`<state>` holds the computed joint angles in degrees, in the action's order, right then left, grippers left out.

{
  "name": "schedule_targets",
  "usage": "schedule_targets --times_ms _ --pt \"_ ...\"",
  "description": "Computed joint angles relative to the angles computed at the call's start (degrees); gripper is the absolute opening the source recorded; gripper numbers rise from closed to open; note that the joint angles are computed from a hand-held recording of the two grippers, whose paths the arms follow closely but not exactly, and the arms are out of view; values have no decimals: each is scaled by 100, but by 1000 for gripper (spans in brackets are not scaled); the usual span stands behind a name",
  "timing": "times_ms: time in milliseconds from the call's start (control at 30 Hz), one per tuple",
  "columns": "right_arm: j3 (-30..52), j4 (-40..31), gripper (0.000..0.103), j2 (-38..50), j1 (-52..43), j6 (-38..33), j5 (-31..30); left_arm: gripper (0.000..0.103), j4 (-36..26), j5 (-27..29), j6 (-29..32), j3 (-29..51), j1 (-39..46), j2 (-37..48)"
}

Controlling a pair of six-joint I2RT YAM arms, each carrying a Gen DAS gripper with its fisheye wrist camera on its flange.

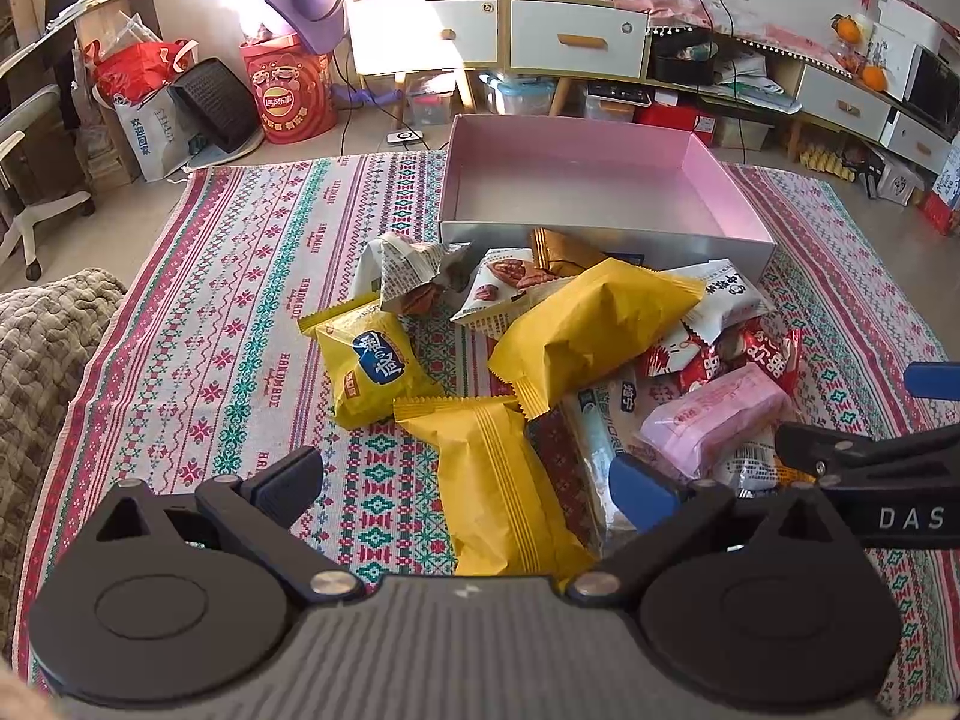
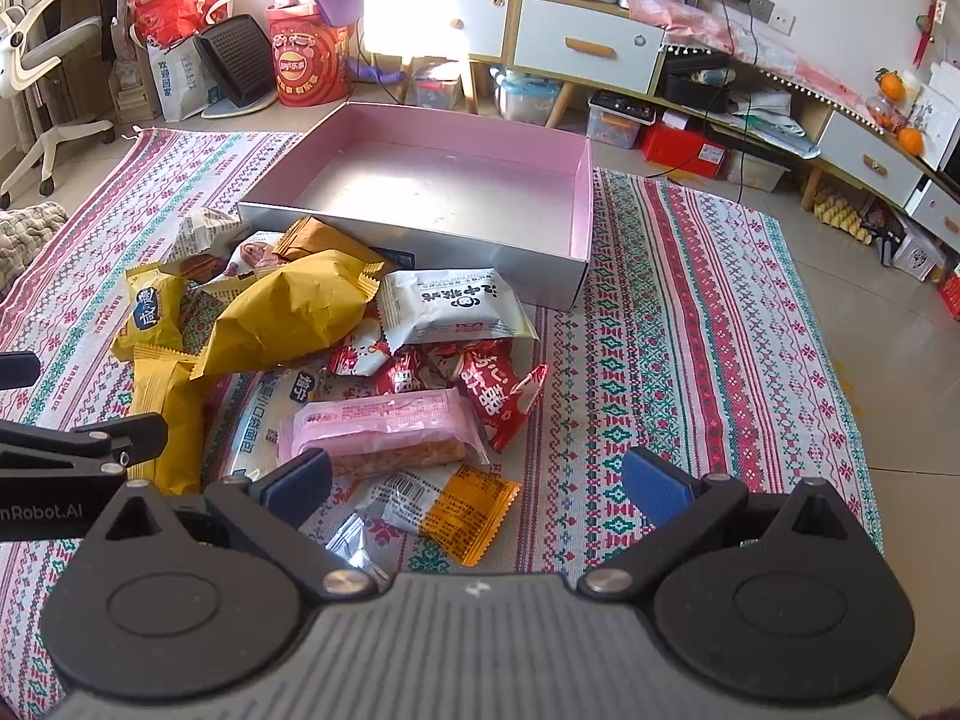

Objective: Organize snacks

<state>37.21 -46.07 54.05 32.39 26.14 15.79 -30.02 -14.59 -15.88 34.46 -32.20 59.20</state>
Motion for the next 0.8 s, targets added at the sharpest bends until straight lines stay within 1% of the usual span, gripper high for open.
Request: schedule_targets --times_ms 433,600,667,800 --pt "26 23 103 73 32 7 33 103 0 -1 -3 1 -2 1" --pt "38 55 103 43 -137 -203 2 103 75 -80 200 -19 119 21" --pt "57 49 103 57 -313 -359 -76 103 144 40 437 -40 293 5" --pt "31 53 103 124 -776 -685 -421 103 298 664 1014 -106 788 -11"
